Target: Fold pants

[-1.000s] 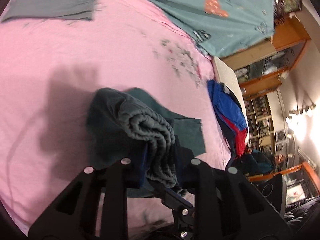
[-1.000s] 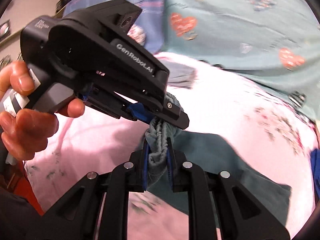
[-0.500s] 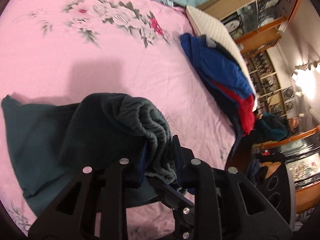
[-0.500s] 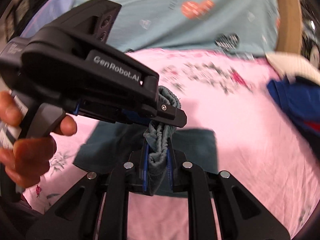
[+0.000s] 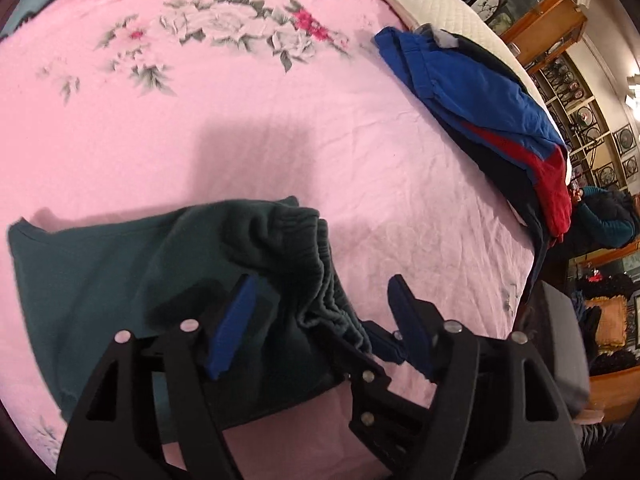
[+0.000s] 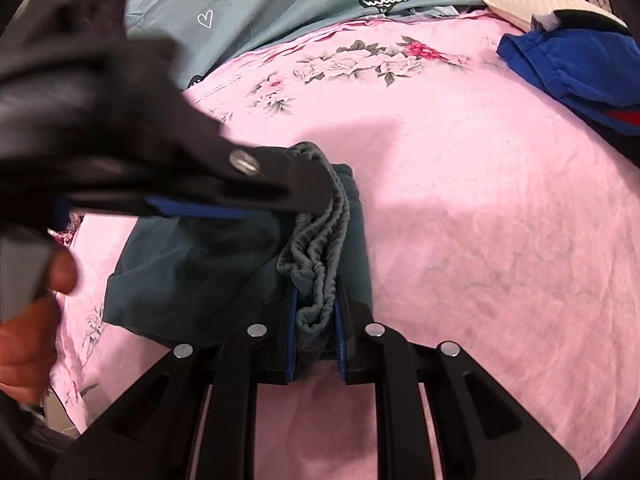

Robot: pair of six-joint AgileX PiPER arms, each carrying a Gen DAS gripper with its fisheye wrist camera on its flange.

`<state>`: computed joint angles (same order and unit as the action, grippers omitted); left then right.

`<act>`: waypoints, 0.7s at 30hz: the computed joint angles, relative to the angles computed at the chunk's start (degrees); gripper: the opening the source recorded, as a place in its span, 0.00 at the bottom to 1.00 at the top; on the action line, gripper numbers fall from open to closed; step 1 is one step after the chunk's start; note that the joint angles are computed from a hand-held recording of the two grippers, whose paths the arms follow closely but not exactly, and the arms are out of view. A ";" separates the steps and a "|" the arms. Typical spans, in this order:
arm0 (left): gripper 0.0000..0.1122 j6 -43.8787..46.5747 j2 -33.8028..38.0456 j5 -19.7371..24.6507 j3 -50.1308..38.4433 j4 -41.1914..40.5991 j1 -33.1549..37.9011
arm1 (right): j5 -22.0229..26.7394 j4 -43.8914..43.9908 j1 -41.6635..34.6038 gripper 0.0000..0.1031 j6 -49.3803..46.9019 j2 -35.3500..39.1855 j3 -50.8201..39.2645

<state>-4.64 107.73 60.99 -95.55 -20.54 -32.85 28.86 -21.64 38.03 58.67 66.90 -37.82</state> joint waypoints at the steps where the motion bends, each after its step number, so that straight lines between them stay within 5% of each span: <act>1: 0.66 -0.10 -0.98 0.17 0.33 0.80 0.22 | 0.19 -1.12 0.72 0.15 1.43 -0.21 0.27; 11: 0.66 -1.95 -16.08 -4.83 21.31 9.12 7.33 | 0.33 3.24 -1.78 0.15 -2.06 1.06 -1.02; 18: 0.67 -0.47 -16.11 -7.38 28.07 13.41 7.66 | 2.16 2.88 -1.58 0.15 -0.96 2.49 -2.34; 21: 0.77 0.19 -15.71 -8.19 28.76 14.67 6.35 | 3.54 6.01 -2.53 0.19 -4.42 3.62 -3.81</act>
